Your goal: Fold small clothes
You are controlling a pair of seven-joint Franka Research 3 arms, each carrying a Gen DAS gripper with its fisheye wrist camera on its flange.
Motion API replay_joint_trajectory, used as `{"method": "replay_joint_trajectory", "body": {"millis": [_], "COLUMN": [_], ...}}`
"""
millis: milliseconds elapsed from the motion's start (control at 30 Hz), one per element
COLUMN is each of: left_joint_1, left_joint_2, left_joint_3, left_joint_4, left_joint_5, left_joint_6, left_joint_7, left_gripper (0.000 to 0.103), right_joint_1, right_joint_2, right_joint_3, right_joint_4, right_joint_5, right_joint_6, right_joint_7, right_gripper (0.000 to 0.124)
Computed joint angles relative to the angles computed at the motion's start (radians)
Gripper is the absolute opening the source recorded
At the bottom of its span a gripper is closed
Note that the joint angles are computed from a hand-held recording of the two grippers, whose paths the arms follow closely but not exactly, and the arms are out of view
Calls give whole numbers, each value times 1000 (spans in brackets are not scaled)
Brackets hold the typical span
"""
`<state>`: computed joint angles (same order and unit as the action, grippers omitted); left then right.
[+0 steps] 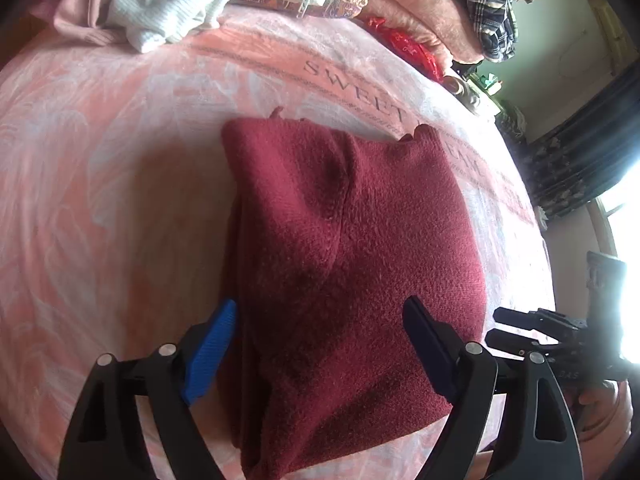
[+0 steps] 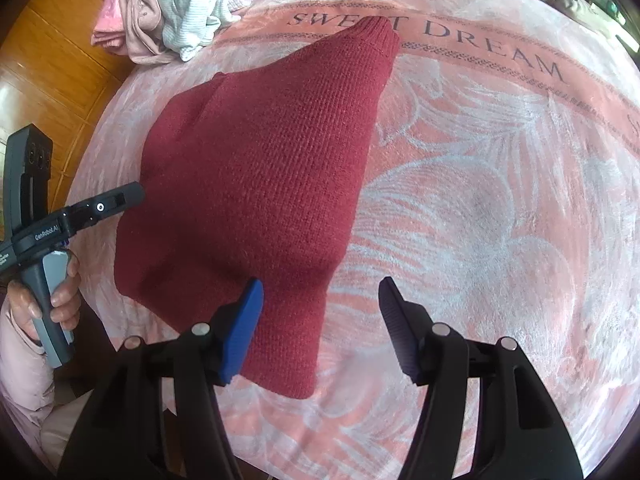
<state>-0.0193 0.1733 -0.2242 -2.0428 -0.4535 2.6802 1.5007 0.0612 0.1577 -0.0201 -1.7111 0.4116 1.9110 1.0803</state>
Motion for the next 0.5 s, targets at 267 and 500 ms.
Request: {"method": "replay_joint_trajectory", "body": {"millis": [267, 500], "left_joint_1": [11, 36], "left_joint_2": [47, 85], "left_joint_3": [-12, -33], "left_joint_4": [31, 52], "left_joint_5": [13, -59], "left_joint_6": [-42, -70], "left_joint_7": [13, 96], "left_gripper": [88, 94], "right_joint_1": [18, 38], "right_joint_2": [48, 60], "right_joint_3": [10, 19], "right_joint_4": [38, 30], "right_joint_5": [-9, -59], "right_joint_6": [26, 58], "right_joint_7": [25, 17], "right_gripper": [69, 74]}}
